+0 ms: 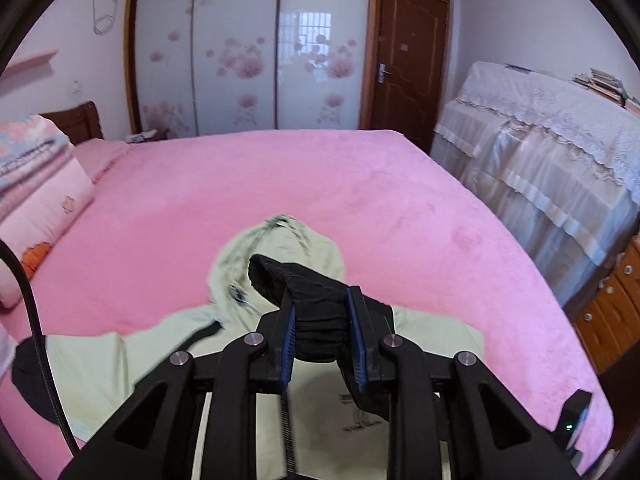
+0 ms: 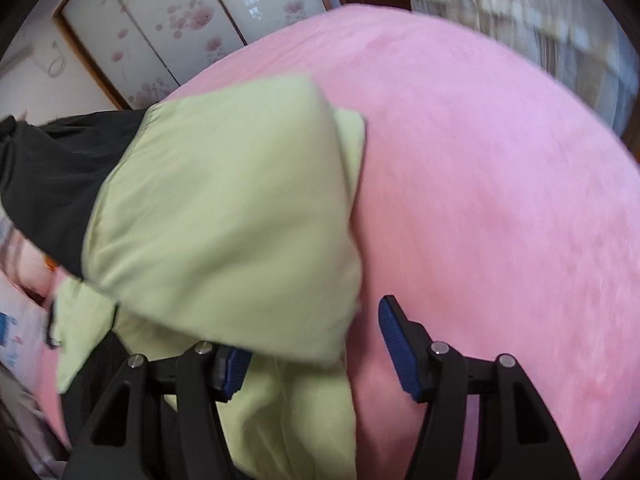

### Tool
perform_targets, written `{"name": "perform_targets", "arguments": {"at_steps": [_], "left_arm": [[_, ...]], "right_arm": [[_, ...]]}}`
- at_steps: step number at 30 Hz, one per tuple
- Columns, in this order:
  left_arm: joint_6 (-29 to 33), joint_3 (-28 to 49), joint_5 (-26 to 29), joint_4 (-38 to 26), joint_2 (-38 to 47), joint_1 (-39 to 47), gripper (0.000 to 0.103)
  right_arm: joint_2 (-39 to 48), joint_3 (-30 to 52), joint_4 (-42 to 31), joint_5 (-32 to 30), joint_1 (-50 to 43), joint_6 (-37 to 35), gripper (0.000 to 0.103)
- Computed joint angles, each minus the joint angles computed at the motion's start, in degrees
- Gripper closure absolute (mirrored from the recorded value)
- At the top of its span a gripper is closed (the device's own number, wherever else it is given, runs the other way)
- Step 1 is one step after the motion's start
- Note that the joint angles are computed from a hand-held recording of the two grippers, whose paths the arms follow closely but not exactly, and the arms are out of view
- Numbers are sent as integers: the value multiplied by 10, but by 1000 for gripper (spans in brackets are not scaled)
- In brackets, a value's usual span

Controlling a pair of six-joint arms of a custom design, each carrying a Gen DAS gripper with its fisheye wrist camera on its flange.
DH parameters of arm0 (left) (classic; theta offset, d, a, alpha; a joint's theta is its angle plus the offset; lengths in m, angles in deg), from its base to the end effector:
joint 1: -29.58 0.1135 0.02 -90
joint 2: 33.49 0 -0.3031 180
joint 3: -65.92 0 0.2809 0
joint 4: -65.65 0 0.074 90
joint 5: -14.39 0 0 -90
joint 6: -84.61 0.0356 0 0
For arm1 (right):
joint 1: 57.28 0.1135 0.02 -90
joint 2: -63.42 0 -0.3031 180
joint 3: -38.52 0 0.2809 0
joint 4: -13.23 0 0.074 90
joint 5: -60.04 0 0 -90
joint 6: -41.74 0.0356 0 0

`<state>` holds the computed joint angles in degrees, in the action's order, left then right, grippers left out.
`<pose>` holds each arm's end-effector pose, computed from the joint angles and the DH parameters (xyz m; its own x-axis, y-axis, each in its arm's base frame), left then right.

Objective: Fold large clothes

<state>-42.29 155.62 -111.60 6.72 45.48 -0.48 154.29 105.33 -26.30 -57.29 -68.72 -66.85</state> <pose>0.2758 -0.1354 0.3867 -0.5558 -0.2397 -0.7960 -0.3344 0.9411 -0.0499 0.3248 -0.0491 0.2074 -0.8244 -0.1221 -0.5527 -0.3026 0.9203 0.2479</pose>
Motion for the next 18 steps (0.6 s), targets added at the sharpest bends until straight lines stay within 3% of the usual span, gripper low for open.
{"name": "perform_targets", "arguments": {"at_steps": [1,2,3,6,9,12,13,16,18], "left_arm": [[4,-8,4,2,-7,11,82],[9,-24,9,10,-15,23,82],[15,-41,13,17,-20,37,82],[26,-109,39,47,-32,83,82],[34,-198,76,92,-34,128,82],[42,-267,133,137,-9,166,80],[49,-285,158,148,6,177,80],[62,-332,207,176,6,196,79],[80,-359,268,201,-31,224,77]], "right_arm": [[-3,0,6,11,8,-3,73],[-8,-1,13,33,22,-7,82],[-18,-8,25,57,35,-12,87],[-48,-30,40,99,64,-41,87],[-61,-43,34,136,81,-67,83],[-68,-47,3,131,75,-93,54],[-73,-49,-5,127,72,-98,51],[-81,-30,-64,91,55,-124,51],[-80,-1,-126,45,33,-148,51]]}}
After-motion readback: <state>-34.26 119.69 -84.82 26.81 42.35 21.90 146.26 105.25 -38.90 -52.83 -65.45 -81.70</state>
